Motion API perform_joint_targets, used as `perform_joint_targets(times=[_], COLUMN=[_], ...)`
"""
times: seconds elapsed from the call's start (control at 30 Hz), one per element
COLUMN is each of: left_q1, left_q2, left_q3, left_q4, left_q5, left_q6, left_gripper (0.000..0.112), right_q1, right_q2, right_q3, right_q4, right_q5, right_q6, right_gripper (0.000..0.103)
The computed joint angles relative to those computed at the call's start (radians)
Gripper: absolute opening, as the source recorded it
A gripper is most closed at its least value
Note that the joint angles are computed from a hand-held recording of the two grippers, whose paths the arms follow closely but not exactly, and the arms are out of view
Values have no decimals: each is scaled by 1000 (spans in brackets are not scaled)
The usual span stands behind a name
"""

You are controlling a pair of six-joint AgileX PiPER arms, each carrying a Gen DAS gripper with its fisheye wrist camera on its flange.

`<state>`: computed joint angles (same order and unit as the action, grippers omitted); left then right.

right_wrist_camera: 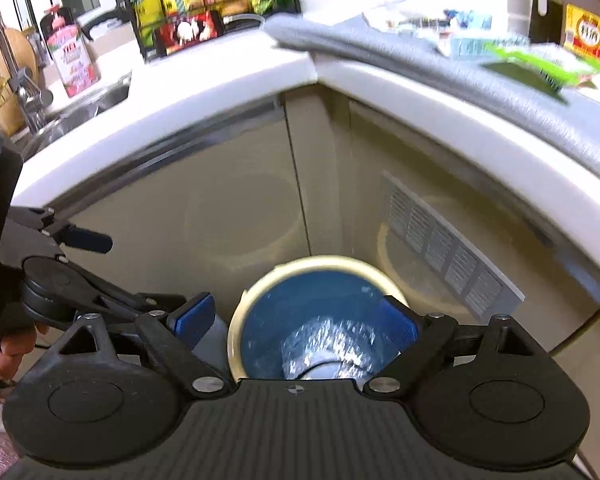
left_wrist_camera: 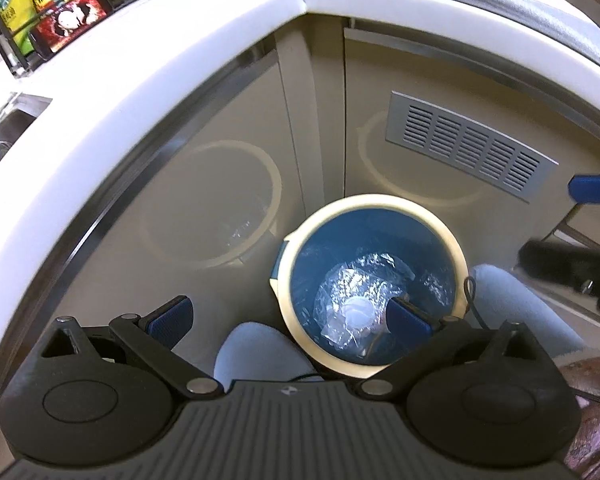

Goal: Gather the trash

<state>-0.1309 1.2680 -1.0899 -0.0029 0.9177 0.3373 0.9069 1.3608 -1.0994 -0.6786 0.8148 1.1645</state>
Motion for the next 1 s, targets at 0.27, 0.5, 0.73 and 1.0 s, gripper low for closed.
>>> perform_joint_targets(times=[0.27,0.5,0.73,1.0], left_q1=[27,80,75,30], left_q2=[-2,17,32,80], left_q3=[-52,-144,-210,-285], left_q4=[-38,-116,-117,-59], left_q5=[20,88,118,159], left_q6=[26,53,41,-17], left_gripper=[103,103,103,103], right_q1=[-76,-223,-530,-653], right_q2=[-75,-28,122,382], right_q3=[-27,-96,-242,-490], right_q4=[-157,-494,-328,-262], right_q5=[-58,65,-48,-31], right_q6=[91,448,436,359], right_gripper=[93,103,103,103])
